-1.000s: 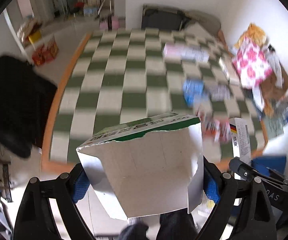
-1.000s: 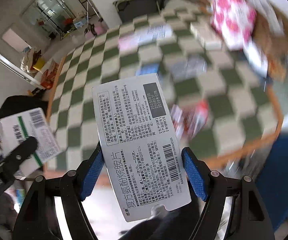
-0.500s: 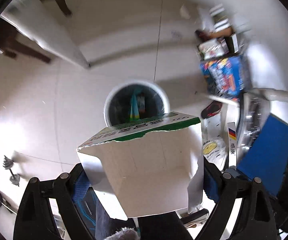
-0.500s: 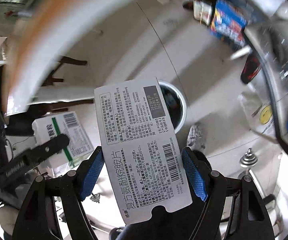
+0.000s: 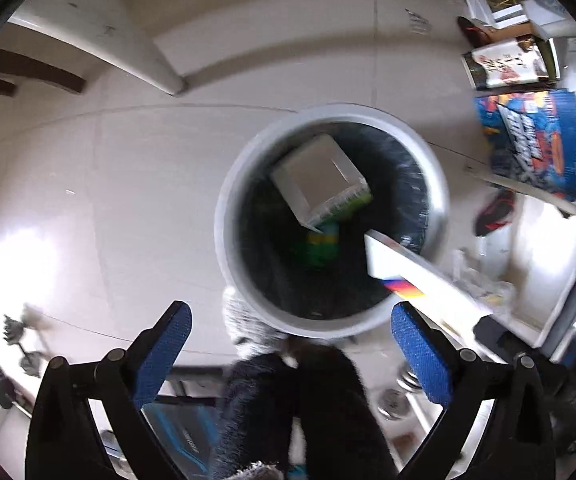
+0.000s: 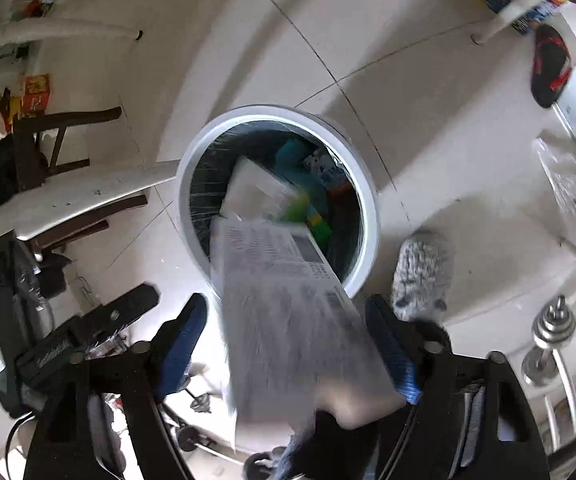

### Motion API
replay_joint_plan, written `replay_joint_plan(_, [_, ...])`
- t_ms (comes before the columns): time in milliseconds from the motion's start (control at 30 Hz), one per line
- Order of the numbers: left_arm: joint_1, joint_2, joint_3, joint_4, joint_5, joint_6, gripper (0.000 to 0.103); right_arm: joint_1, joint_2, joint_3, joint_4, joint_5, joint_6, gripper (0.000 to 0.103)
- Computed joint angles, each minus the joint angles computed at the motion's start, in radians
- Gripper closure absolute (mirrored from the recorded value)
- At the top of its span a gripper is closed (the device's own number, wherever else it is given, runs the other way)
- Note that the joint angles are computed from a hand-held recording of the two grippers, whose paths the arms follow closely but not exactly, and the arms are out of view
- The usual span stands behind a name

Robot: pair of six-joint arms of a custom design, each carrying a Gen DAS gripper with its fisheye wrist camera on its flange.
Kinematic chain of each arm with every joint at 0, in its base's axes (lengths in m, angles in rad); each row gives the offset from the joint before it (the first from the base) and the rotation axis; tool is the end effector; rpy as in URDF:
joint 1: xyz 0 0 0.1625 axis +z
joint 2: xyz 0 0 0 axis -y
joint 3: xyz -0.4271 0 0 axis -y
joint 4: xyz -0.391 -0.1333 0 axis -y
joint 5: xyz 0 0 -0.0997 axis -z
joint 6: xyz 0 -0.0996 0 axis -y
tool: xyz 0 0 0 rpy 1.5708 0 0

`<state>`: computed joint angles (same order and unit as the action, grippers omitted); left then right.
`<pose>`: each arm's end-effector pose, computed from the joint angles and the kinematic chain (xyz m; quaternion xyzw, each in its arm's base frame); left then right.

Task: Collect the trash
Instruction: 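Carry the box and leaflet to the white bin and release them, then move both tools back toward the table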

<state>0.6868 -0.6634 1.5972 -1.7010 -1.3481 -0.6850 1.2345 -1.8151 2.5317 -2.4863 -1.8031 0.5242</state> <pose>-0.3410 -0.4805 -0.0280 0.1341 0.9058 0.2028 0.3470 0.0024 -0.3276 0.2448 -0.4227 -0.8935 0.1090 0.1056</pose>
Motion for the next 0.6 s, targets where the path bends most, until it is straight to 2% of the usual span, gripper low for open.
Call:
replay_joint_plan(33, [-0.011, -0.01, 0.008, 0.003, 0.024, 0.0, 0.001, -0.001, 0.017, 0.005, -0.019, -0.015, -0.013, 0.002])
replay_joint_plan(100, [-0.033, -0.034, 0.022, 0.027, 0.083, 0.0, 0.001, 0.023, 0.049, -0.004, -0.017, -0.069, -0.015, 0.001])
replay_joint_plan(167, [-0.057, -0.051, 0.029, 0.053, 0.135, 0.001, 0.001, 0.075, 0.07, -0.022, 0.014, -0.141, 0.009, 0.001])
replay_joint_plan(267, [-0.081, -0.076, 0.019, 0.11, 0.169, -0.003, 0.001, 0.168, 0.102, -0.069, 0.112, -0.26, 0.061, 0.001])
replay_joint_plan(367, [-0.101, -0.096, 0.0, 0.16, 0.181, -0.004, 0.001, 0.257, 0.123, -0.12, 0.235, -0.358, 0.128, 0.001])
replay_joint_plan(433, [-0.115, -0.114, -0.013, 0.184, 0.17, -0.01, 0.001, 0.305, 0.104, -0.153, 0.333, -0.39, 0.173, 0.001])
replay_joint_plan(600, [-0.155, -0.144, -0.067, 0.261, 0.137, -0.04, 0.001, 0.42, 0.068, -0.253, 0.547, -0.417, 0.3, 0.001])
